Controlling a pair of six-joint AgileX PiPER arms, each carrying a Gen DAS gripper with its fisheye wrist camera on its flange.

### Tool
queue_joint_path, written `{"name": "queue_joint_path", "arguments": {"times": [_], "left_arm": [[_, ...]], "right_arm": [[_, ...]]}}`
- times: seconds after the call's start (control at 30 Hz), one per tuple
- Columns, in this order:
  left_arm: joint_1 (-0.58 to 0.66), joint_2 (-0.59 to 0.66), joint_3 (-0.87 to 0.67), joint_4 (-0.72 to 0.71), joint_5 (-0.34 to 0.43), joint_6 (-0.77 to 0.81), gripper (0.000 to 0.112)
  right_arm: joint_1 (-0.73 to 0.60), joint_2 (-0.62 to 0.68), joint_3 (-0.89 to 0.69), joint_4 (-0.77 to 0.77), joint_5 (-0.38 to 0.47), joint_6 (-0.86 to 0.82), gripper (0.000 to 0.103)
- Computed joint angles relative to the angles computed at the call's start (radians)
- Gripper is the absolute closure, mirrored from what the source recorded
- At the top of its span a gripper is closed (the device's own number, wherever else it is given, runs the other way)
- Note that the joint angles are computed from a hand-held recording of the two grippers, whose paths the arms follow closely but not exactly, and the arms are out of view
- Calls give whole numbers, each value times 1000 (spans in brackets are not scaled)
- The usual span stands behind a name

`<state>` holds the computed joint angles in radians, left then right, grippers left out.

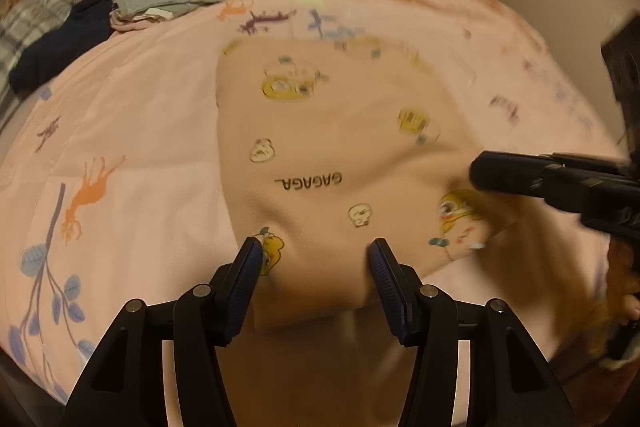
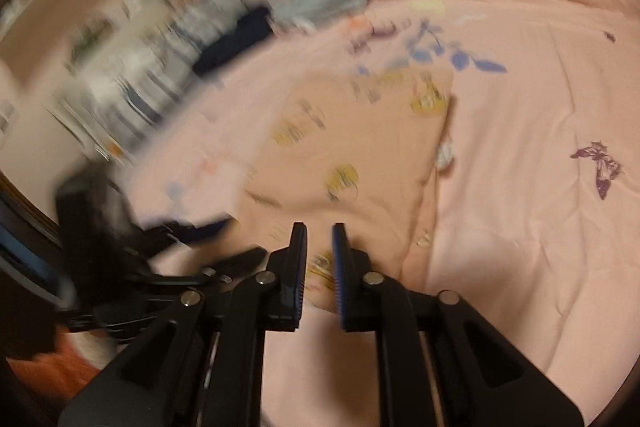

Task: Fold small clothes

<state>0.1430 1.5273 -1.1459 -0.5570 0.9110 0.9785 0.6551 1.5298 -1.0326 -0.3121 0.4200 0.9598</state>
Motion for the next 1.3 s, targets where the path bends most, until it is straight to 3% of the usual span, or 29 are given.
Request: {"name": "queue_joint_path", "arguments": {"times": [0.07, 0.27, 0.4, 0.43, 0.47, 0.57, 0.7, 0.9, 1.03, 1.13, 1.2, 1.3], "left_arm": [[7, -13, 22, -21, -18, 33, 58], [54, -2, 18, -41, 4, 106, 52], [85, 32, -17, -49, 61, 99, 49], [88, 35, -21, -50, 69, 98, 49], [90, 38, -25, -50, 75, 96, 49], [72, 35, -29, -25, 67, 64, 49], [52, 40, -43, 11, 61, 15, 47], [70, 37, -59, 9, 77, -15, 47], [96, -6, -66, -11, 64, -45, 47], [132, -12, -82, -107, 97, 1, 47], [115, 6, -93, -99, 98, -12, 47], [0, 41, -82, 92, -9, -152, 47]], "right_arm": [[4, 97, -72, -7, 116, 13, 96], [22, 100, -89, -41, 185, -32, 99], [-15, 64, -60, 52, 166, -96, 99], [-18, 39, -37, 78, 146, -100, 93], [-7, 1, -2, 112, 86, -120, 88], [18, -37, 50, 172, -57, -226, 89], [87, 96, -48, 5, 101, -118, 92], [151, 28, -11, -66, 184, -109, 90], [104, -70, 68, -48, 101, -107, 87], [36, -124, 117, 3, -31, -100, 85], [8, -112, 119, -4, -78, -52, 81], [-21, -14, 44, 20, -10, -51, 81]]}}
